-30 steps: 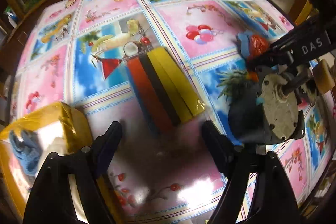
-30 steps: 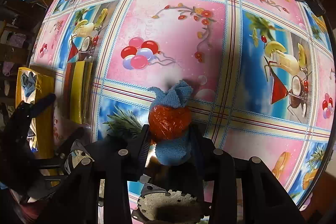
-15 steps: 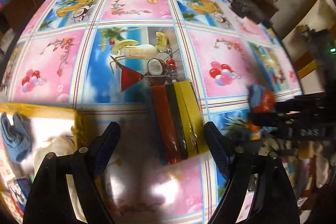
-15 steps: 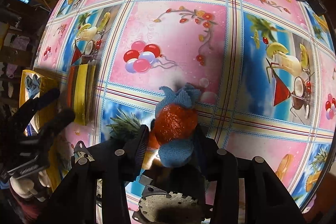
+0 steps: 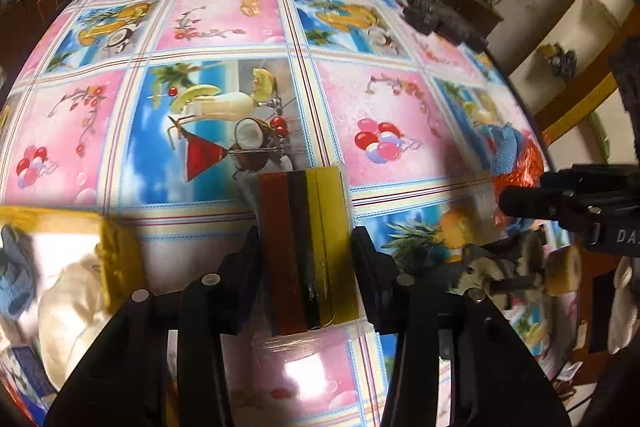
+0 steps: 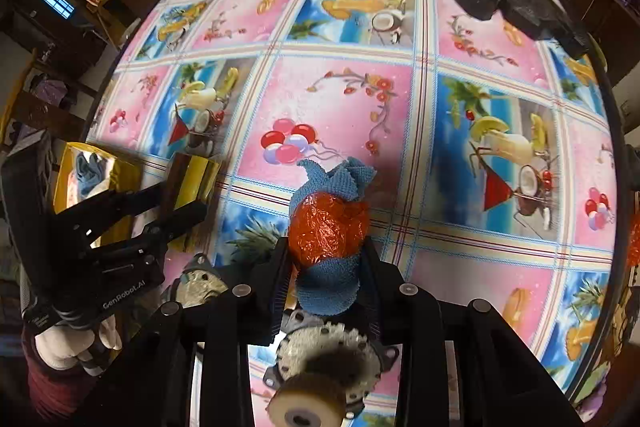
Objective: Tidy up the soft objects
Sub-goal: 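Carry striped sponge pack into yellow box with left tool while right drops scrubber there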
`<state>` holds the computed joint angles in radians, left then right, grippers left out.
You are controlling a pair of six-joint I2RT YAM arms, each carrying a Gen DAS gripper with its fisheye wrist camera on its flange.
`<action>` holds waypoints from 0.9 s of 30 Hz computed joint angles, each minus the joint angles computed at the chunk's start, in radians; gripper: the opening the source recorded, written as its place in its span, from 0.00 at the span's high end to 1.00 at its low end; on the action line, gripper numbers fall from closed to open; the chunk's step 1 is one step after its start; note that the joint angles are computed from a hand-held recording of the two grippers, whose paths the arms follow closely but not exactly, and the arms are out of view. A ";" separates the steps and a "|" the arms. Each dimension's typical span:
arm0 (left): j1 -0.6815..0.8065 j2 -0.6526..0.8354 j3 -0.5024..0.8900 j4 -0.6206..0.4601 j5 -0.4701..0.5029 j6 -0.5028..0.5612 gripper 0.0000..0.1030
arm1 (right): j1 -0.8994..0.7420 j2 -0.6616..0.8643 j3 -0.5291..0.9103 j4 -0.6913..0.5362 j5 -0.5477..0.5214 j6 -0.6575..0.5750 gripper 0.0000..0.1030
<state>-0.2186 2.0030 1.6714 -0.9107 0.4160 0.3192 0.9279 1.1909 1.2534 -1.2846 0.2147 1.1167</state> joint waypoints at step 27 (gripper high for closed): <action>0.713 -0.112 0.018 -0.274 0.309 0.311 0.60 | 0.631 0.738 0.916 -0.145 0.118 0.144 0.68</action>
